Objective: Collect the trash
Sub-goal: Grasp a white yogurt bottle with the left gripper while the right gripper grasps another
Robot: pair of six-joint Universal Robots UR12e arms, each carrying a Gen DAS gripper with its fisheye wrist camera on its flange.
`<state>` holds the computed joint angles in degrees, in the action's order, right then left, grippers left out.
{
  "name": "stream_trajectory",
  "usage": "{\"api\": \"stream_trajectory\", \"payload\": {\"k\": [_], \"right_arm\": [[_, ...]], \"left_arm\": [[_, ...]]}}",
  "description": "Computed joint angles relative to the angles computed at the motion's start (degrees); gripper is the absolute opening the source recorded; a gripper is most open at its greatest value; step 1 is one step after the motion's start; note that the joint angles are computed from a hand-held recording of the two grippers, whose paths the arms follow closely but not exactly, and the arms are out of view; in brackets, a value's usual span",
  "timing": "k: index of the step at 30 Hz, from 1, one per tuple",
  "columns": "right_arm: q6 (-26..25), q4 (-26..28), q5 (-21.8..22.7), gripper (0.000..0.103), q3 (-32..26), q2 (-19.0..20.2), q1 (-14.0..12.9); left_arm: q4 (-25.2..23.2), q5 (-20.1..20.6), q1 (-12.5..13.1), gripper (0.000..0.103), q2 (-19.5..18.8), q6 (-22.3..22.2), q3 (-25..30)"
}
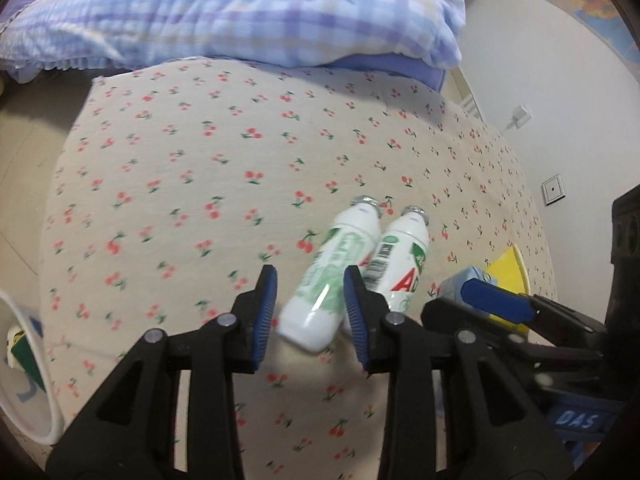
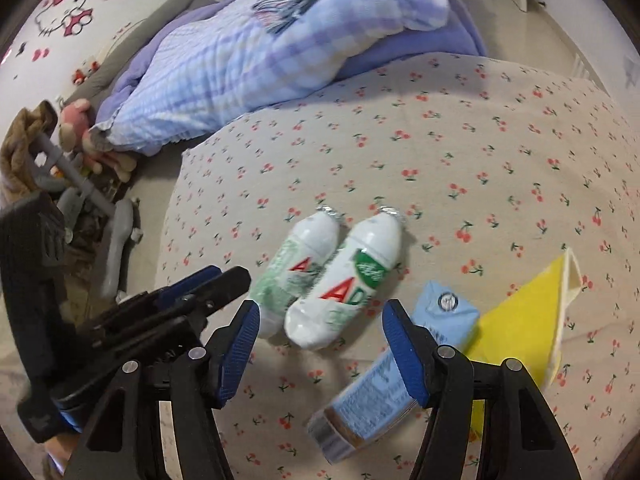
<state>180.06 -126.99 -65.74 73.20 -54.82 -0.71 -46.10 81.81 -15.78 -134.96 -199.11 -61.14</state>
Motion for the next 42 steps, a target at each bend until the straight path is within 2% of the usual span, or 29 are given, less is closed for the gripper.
{"api": "stream_trajectory", "payload": {"k": [3, 10, 16, 21, 24, 29, 32, 35, 37, 42], "right_arm": [[1.52, 0.71, 0.57, 0.065, -0.38, 0.32, -0.5], [4.57, 0.25, -1.84, 0.065, -0.74, 0.89, -0.67], [4.22, -0.3, -1.51, 0.064, -0.87, 1.17, -0.67], [2.93, -0.77, -0.69, 0.064, -1.19, 1.58, -0.14], [3.39, 0.87, 0.03, 0.064, -1.76, 2.11, 0.13], [3.64, -0.26, -1.73, 0.064, -1.87, 2.38, 0.57], [3.25, -0.34, -2.42, 0.064, -1.91, 2.44, 0.78], [2.44, 0.02, -3.84, 0.064, -2.14, 2.64, 1.19], [1.35, -0.2, -5.52, 0.064, -2.18, 2.66, 1.66], [1.88, -1.08, -6.03, 0.064, -2.51, 3.15, 1.9]], "left_arm": [[-0.13, -0.01, -0.24, 0.039, -1.12, 0.71, 1.57], [-3.97, -0.69, -0.68, 0.039, -3.53, 1.63, 5.05], [-3.83, -0.22, -0.64, 0.039, -3.23, 2.3, 4.53], [-3.85, 2.07, -0.84, 0.038, -2.16, 4.24, 3.01], [-3.6, 1.16, -0.38, 0.038, -1.54, 4.65, 1.89], [-4.43, 0.12, -0.47, 0.041, -1.58, 7.58, 1.67], [-5.0, 1.51, -0.89, 0.042, -1.77, 8.52, 1.9], [-4.93, 2.46, -0.78, 0.041, -1.5, 6.68, 1.67], [-4.24, 4.59, -0.74, 0.04, -0.91, 5.88, 0.85], [-1.43, 12.46, -1.18, 0.04, 1.0, 5.24, -2.2]]}}
